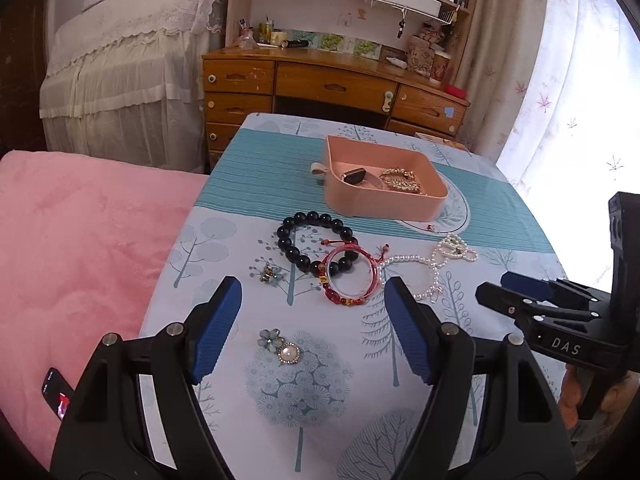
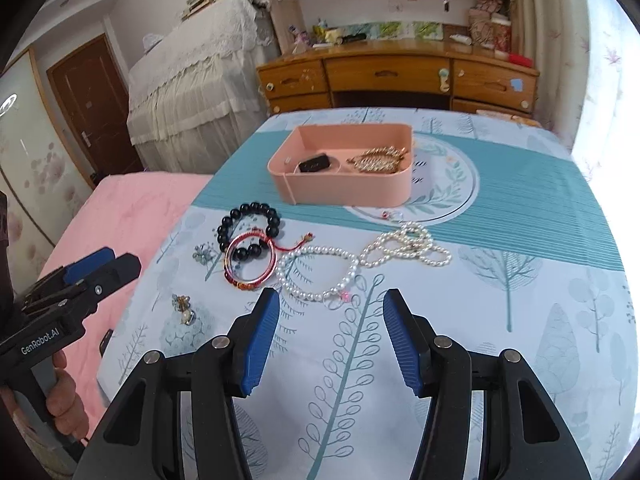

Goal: Organize jewelry
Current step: 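Move the right gripper to the pearl necklace while the left approaches the red bracelet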

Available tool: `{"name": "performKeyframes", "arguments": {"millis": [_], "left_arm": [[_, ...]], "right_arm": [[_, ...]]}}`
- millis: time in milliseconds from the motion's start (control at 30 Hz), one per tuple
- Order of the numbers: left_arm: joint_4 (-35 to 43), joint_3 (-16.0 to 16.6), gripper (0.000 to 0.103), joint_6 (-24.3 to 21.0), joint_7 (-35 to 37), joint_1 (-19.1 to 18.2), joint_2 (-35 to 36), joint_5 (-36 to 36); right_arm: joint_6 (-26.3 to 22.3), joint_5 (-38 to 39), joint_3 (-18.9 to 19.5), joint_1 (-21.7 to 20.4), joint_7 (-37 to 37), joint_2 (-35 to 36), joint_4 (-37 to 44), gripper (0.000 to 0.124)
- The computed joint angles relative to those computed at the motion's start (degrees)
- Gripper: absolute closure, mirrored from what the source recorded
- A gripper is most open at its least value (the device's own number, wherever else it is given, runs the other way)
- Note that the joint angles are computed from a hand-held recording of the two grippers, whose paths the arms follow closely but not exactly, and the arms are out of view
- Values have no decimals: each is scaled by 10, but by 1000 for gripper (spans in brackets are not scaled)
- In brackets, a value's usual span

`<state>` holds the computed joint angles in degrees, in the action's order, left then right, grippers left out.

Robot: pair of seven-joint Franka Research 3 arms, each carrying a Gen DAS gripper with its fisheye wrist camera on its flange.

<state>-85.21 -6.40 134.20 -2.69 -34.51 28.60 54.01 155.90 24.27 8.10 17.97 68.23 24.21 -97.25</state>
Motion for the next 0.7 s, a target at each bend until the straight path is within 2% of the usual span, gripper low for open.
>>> {"name": "performKeyframes", "arguments": {"millis": [100, 233, 433, 533, 700], "left_arm": [[2, -5, 31, 24, 20, 17, 12, -24], [30, -21, 31, 46, 95, 49, 46, -107], [108, -15, 32, 26, 167, 61, 114, -203], [149, -6, 35, 14, 186, 61, 144, -231], [261, 3, 38, -45, 231, 52, 213, -268]], "right_arm": [[-56, -6, -2, -1, 11, 38, 53, 69], [-107, -24, -13, 6, 40, 85, 114, 73], [-193, -62, -23, 16, 75, 165, 230, 87], [-231, -74, -28, 22, 102, 210, 300, 89], [-302, -123, -51, 45, 158, 303, 457, 93]]}}
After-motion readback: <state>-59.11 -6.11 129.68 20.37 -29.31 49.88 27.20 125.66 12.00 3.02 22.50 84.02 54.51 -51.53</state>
